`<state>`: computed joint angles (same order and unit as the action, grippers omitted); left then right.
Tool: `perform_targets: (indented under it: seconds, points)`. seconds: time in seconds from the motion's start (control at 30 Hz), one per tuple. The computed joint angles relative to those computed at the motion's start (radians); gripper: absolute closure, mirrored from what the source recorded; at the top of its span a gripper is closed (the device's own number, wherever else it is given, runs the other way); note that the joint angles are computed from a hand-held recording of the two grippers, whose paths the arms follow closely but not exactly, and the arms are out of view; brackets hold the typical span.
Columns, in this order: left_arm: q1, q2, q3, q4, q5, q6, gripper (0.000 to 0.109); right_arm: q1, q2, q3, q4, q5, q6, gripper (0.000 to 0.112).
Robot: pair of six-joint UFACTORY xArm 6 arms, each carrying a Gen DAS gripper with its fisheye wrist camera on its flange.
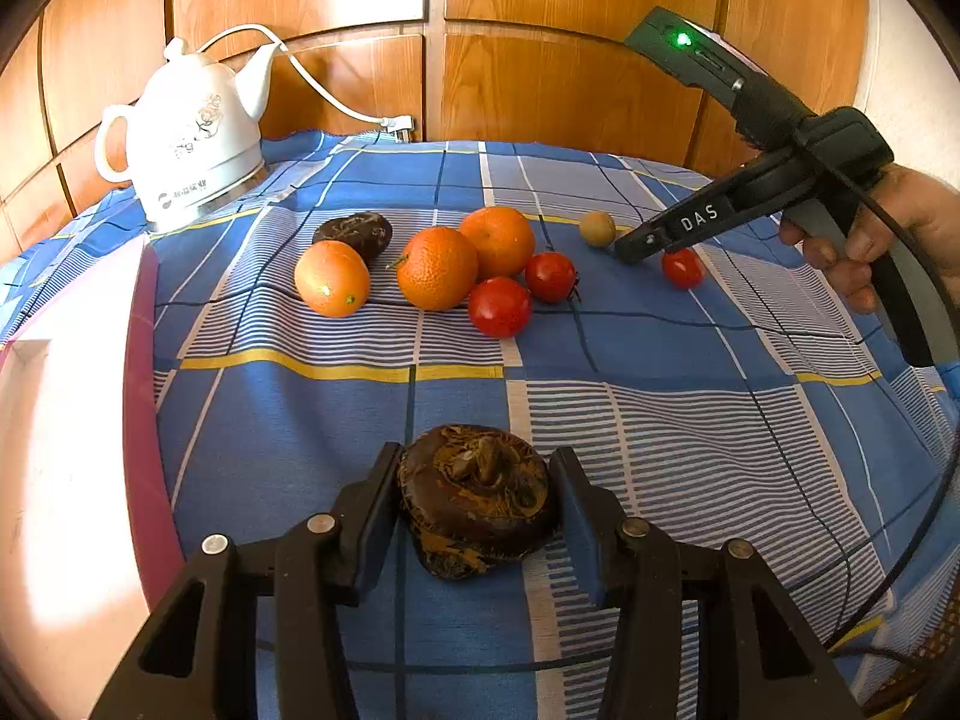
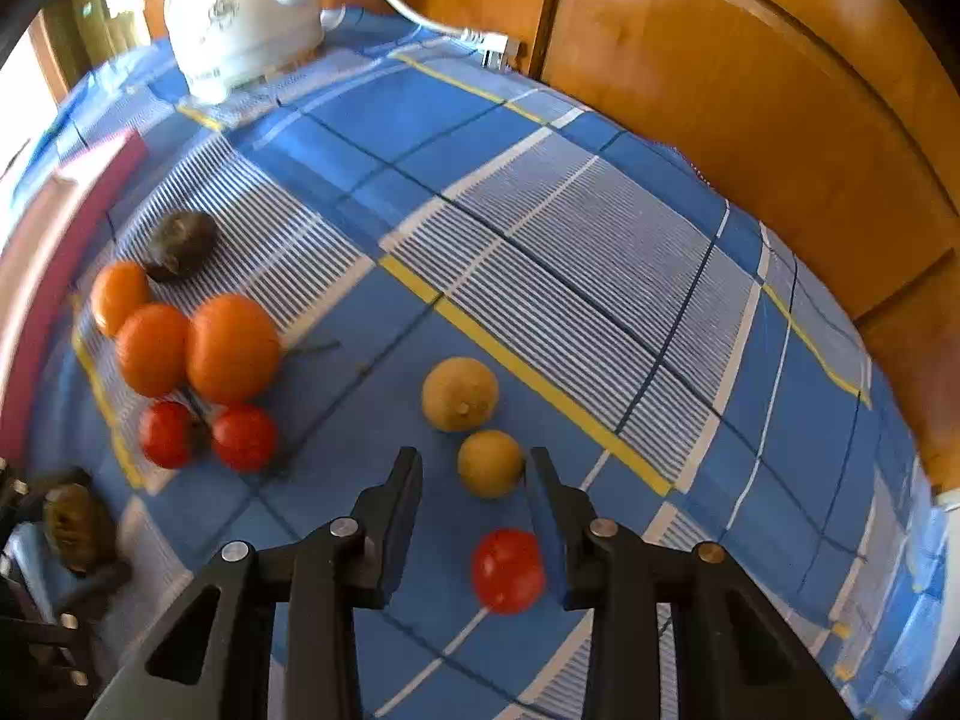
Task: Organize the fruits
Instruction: 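Lift the dark brown fruit with the left gripper while the right gripper grasps a small yellow fruit, then carry the dark brown fruit into the pink tray and open the left gripper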
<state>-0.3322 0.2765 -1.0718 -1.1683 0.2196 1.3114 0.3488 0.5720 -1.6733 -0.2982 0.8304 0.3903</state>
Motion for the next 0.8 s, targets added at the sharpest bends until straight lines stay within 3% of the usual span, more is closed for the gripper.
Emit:
perform_targets:
  seconds: [0.17, 0.3, 0.53, 0.67, 0.8]
  points:
    - [0.005, -0.002, 0.000, -0.010, 0.014, 0.006, 0.059, 0.014, -0.081, 0.113, 0.005, -0.121, 0.032, 0.089]
    - [0.034, -0.016, -0.007, 0.066, 0.083, -0.092, 0.059, 0.045, -0.144, 0.208, 0.028, -0.204, 0.046, 0.089]
    - [0.107, -0.119, 0.011, 0.021, 0.161, -0.103, 0.059, 0.101, -0.195, 0.334, 0.080, -0.298, 0.070, 0.089]
    - [0.197, -0.130, -0.038, 0.079, 0.216, -0.243, 0.059, 0.113, -0.172, 0.327, 0.078, -0.305, 0.104, 0.089]
    - [0.280, -0.056, -0.143, 0.225, 0.202, -0.456, 0.059, 0.112, -0.175, 0.346, 0.056, -0.341, 0.168, 0.089]
